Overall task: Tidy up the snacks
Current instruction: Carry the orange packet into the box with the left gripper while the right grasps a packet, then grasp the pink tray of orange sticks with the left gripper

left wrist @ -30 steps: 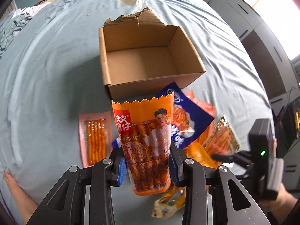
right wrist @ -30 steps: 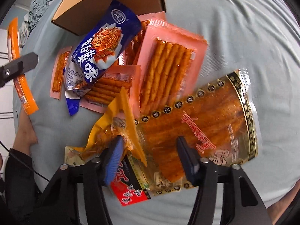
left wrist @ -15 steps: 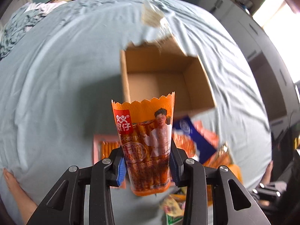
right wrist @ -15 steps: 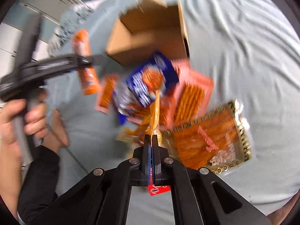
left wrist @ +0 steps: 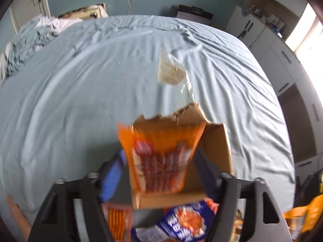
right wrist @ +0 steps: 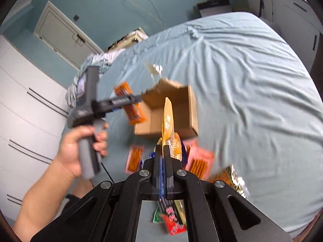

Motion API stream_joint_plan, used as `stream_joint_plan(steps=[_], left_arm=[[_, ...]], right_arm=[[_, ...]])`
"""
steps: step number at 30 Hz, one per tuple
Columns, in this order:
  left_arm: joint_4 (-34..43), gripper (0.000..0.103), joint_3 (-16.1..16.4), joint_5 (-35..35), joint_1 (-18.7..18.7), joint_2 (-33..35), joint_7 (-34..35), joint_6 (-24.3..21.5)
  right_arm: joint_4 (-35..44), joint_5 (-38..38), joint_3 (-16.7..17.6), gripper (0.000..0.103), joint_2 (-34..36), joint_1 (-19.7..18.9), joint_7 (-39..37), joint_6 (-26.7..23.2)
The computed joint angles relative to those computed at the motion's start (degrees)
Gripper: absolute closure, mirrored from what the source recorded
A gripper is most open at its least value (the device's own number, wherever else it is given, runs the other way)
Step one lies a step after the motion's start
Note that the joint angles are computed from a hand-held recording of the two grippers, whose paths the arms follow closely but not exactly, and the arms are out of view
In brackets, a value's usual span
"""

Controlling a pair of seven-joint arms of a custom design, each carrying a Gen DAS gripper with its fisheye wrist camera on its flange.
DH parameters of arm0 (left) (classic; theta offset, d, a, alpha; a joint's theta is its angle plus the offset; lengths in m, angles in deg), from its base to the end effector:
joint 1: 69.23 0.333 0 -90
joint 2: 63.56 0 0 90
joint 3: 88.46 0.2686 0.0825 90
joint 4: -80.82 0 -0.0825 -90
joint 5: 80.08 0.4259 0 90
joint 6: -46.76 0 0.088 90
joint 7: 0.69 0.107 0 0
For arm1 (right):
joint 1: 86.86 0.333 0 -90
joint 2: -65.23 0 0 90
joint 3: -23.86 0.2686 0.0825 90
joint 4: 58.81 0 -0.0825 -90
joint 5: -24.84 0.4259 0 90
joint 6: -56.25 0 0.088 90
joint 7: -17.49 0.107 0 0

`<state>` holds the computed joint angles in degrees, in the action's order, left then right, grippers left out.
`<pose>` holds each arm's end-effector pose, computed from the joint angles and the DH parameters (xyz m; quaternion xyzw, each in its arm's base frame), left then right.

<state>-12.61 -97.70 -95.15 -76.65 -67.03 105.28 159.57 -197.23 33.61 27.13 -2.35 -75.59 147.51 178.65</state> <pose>0.5834 -0.1949 0.6260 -0.4888 0.8410 -0.2265 0.0498 0.2839 0.0913 0.7312 -0.4689 0.7678 -0.0897 0.4273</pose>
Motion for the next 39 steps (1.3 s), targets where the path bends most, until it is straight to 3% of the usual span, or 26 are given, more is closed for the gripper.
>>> stream_joint_plan(steps=[4,7,9,16,17,20,24,27,31,34,35,36,37,39], left_arm=[[0.0,0.02,0.0,1.8,0.0,0.1,1.5,1.4],[-2.6,0.019,1.0,1.8,0.9,-2.3,4.7,1.2],[-5.7,0.018,2.0,1.8,1.7,-4.9,7.0,0.8],[-17.9,0.018,4.9,2.1,4.1,-12.1,11.5,1.9],[-18.3,0.018,5.2,1.9,4.4,-11.9,11.5,1.1],[-19.5,0.018,5.6,1.8,5.1,-12.0,12.5,-0.7],[-24.5,0.018,5.7,3.0,5.1,-15.7,18.5,4.0],[-28.7,0.018,5.9,4.0,4.5,-18.8,23.5,7.3],[-29.7,0.018,6.1,4.4,4.1,-19.2,26.2,4.4],[-29.3,0.018,5.7,5.3,4.3,-18.1,25.4,2.4],[-29.2,0.018,5.6,5.5,4.5,-17.6,24.9,1.8],[-28.9,0.018,5.4,5.7,4.6,-17.1,24.2,1.3],[-28.5,0.018,5.3,5.9,4.8,-16.5,23.5,0.7],[-27.8,0.018,5.0,6.5,5.1,-15.1,22.1,-0.3]], right_arm=[[1.0,-1.0,0.9,0.103,3.0,-0.6,-0.1,2.7],[4.7,-2.3,1.4,0.103,9.2,-0.7,-1.0,4.2],[7.3,-3.0,2.0,0.103,12.5,-0.8,-0.8,4.8],[12.6,-2.0,1.3,0.103,25.6,0.1,1.8,13.7],[13.7,-3.0,1.8,0.103,27.8,-0.7,2.6,12.8],[18.5,-11.2,5.5,0.103,33.4,-5.4,9.2,2.9],[14.0,-16.2,5.7,0.103,29.5,-5.3,12.3,-0.3],[10.3,-16.2,5.3,0.103,24.7,-3.0,11.8,-2.6],[6.2,-14.0,5.7,0.103,18.3,0.5,10.9,-6.2],[1.5,-16.7,9.5,0.102,11.6,0.3,13.1,-6.3],[-0.6,-18.3,11.2,0.1,9.1,-0.2,14.9,-6.0],[-2.9,-19.0,11.9,0.089,6.9,0.0,16.5,-5.3],[-5.5,-18.7,11.7,0.067,5.1,1.0,17.4,-3.5],[-8.3,-15.0,8.4,0.049,5.0,4.9,15.9,-1.7]])
